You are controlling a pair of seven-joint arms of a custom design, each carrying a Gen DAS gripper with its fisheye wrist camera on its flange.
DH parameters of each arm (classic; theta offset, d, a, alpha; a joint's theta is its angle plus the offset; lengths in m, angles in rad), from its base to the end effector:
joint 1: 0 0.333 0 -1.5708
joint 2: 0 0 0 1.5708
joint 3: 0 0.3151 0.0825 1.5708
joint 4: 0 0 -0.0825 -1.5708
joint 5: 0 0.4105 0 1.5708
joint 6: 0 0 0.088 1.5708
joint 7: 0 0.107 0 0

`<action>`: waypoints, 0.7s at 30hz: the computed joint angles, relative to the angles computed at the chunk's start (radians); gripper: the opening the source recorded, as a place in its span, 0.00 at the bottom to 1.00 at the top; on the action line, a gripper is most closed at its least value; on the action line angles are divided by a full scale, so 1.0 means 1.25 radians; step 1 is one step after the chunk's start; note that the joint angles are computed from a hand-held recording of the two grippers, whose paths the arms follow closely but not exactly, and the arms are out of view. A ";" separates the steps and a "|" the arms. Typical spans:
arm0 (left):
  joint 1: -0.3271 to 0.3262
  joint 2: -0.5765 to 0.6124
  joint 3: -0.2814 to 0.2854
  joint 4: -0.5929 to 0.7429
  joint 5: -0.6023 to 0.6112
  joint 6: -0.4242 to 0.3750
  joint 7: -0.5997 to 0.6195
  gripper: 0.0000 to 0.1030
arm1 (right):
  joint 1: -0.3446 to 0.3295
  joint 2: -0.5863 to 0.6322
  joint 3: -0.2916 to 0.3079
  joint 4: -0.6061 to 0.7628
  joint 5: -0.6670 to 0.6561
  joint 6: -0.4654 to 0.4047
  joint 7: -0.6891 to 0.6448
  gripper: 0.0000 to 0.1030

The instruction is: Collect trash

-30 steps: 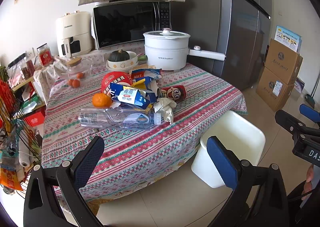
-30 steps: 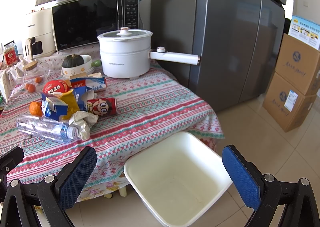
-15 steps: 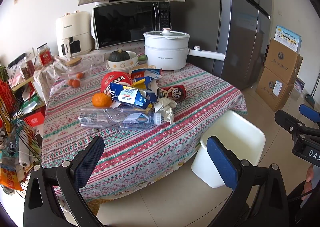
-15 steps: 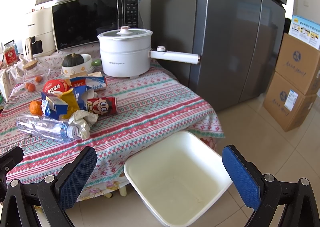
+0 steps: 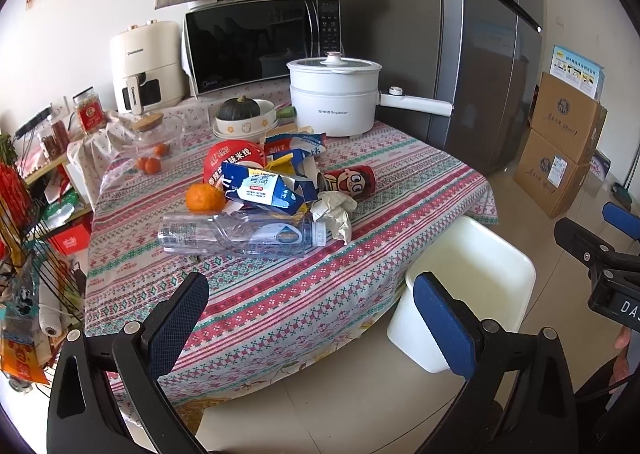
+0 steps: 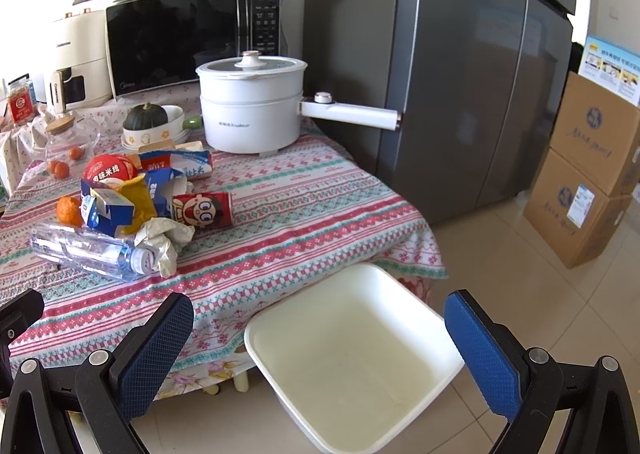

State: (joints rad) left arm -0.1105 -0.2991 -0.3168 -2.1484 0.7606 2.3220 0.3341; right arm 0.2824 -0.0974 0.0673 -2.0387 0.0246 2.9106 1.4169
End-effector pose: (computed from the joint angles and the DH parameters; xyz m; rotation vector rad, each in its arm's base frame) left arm 0.4863 -0.2236 0.5671 -1.9538 1.3072 -0.5601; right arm 0.5656 0.2063 0.5948 -1.9506 1.1759 -0.7507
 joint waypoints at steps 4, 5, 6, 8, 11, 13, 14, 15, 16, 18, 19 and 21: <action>-0.001 -0.001 0.012 -0.006 -0.022 0.014 0.024 1.00 | -0.003 0.004 0.001 0.008 -0.014 -0.026 0.003 1.00; 0.000 0.000 0.014 -0.006 -0.028 0.016 0.033 1.00 | -0.004 0.005 0.000 0.010 -0.012 -0.030 0.004 1.00; 0.000 0.002 0.017 -0.006 -0.032 0.019 0.043 1.00 | -0.004 0.006 0.000 0.011 -0.010 -0.032 0.005 1.00; 0.003 0.004 0.019 -0.004 -0.038 0.018 0.057 1.00 | -0.006 0.006 0.000 0.012 -0.014 -0.032 0.014 1.00; 0.007 0.000 0.027 -0.011 -0.055 0.032 0.067 1.00 | -0.010 0.007 0.001 0.013 -0.025 -0.031 0.029 1.00; 0.010 -0.008 0.034 -0.021 -0.074 0.049 0.076 1.00 | -0.008 0.009 -0.001 0.016 -0.011 -0.039 0.023 1.00; 0.012 -0.010 0.036 -0.024 -0.083 0.054 0.083 1.00 | -0.007 0.010 -0.001 0.018 -0.008 -0.042 0.023 1.00; 0.014 -0.012 0.038 -0.027 -0.091 0.058 0.092 1.00 | -0.008 0.011 0.000 0.019 -0.010 -0.044 0.028 1.00; 0.015 -0.012 0.042 -0.028 -0.102 0.064 0.107 1.00 | -0.007 0.011 -0.001 0.020 -0.007 -0.047 0.027 1.00; 0.018 -0.018 0.047 -0.036 -0.118 0.080 0.136 1.00 | -0.003 0.013 -0.004 0.026 0.019 -0.062 0.012 1.00; 0.022 -0.020 0.045 -0.038 -0.119 0.084 0.141 1.00 | -0.001 0.014 -0.005 0.029 0.034 -0.070 0.005 1.00; 0.032 -0.028 0.045 -0.047 -0.121 0.096 0.148 1.00 | 0.001 0.018 -0.005 0.040 0.049 -0.095 -0.002 1.00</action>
State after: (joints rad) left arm -0.0704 -0.3339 -0.2600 -2.2073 0.6090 2.4421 0.5193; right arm 0.2836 -0.0743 0.0614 -1.9891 0.0862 2.7922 1.4150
